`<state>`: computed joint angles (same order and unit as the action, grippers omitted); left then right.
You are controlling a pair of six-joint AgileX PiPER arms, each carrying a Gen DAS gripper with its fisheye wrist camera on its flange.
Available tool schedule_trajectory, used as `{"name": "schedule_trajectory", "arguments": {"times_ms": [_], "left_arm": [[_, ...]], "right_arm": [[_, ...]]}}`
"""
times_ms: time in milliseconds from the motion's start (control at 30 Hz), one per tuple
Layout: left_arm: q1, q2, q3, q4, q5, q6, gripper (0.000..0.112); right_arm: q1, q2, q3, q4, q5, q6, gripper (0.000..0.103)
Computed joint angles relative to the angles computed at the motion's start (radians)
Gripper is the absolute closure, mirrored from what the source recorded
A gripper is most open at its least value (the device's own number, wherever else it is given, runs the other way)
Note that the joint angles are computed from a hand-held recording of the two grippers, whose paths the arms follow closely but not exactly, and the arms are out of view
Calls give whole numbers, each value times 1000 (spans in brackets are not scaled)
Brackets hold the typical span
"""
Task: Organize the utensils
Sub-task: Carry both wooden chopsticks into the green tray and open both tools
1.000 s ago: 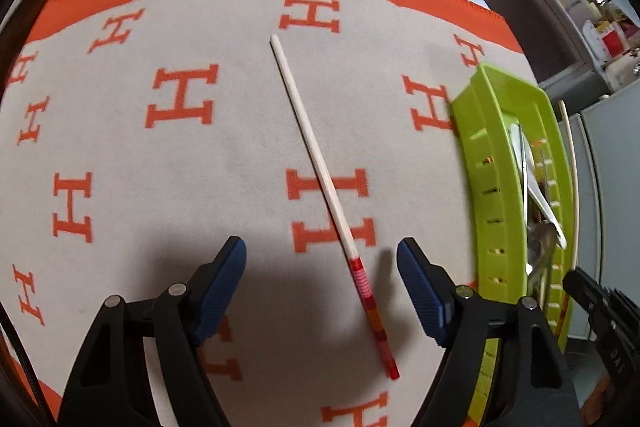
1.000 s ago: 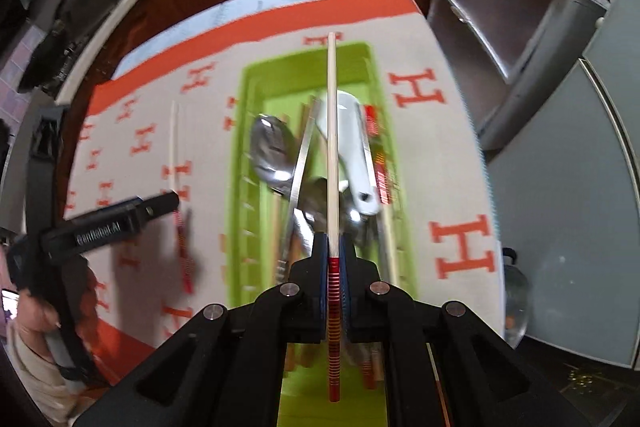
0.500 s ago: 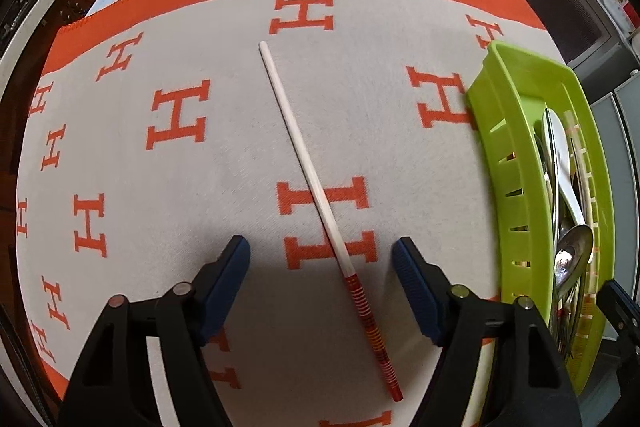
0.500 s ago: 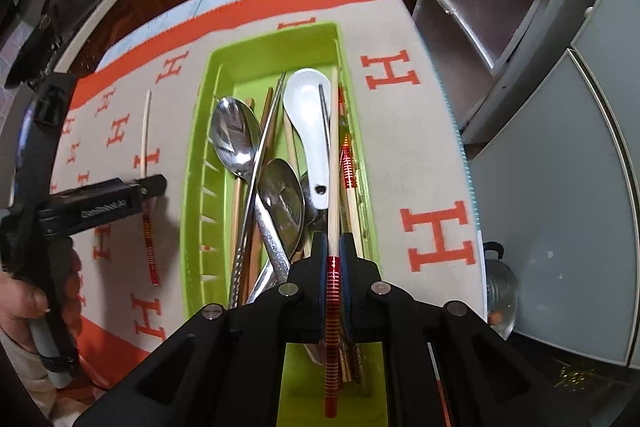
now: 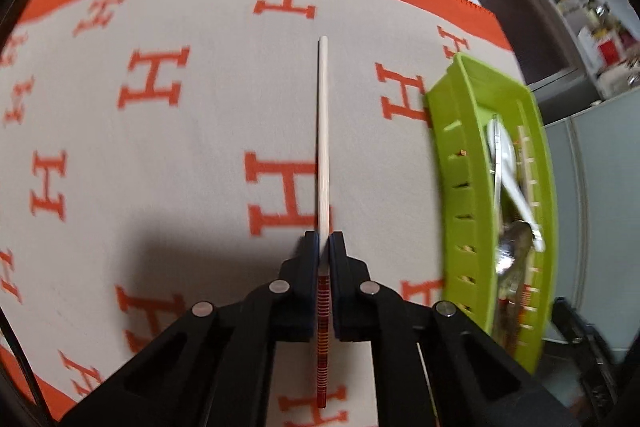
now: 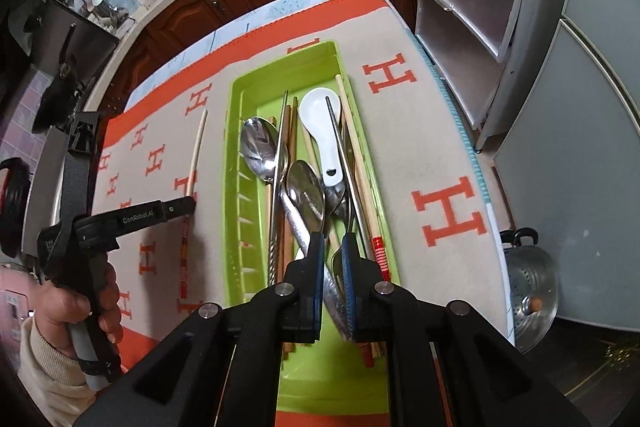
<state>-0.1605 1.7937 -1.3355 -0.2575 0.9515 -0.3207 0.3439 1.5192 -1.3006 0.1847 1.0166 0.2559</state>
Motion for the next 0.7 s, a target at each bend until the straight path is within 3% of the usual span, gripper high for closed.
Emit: {"name": "schedule_trajectory", "arguments": {"times_ms": [267, 433, 700], "left_arm": [[6, -156, 110, -130, -4, 83, 109], [-32, -195, 55, -187, 43, 103, 109], [-158, -113, -64, -197, 33, 59, 109]], "right_arm": [[-2, -90, 62, 15, -18, 4, 94], [-15, -159, 99, -1, -16, 35, 94], [-29, -286, 127, -52, 17, 91, 94]]}}
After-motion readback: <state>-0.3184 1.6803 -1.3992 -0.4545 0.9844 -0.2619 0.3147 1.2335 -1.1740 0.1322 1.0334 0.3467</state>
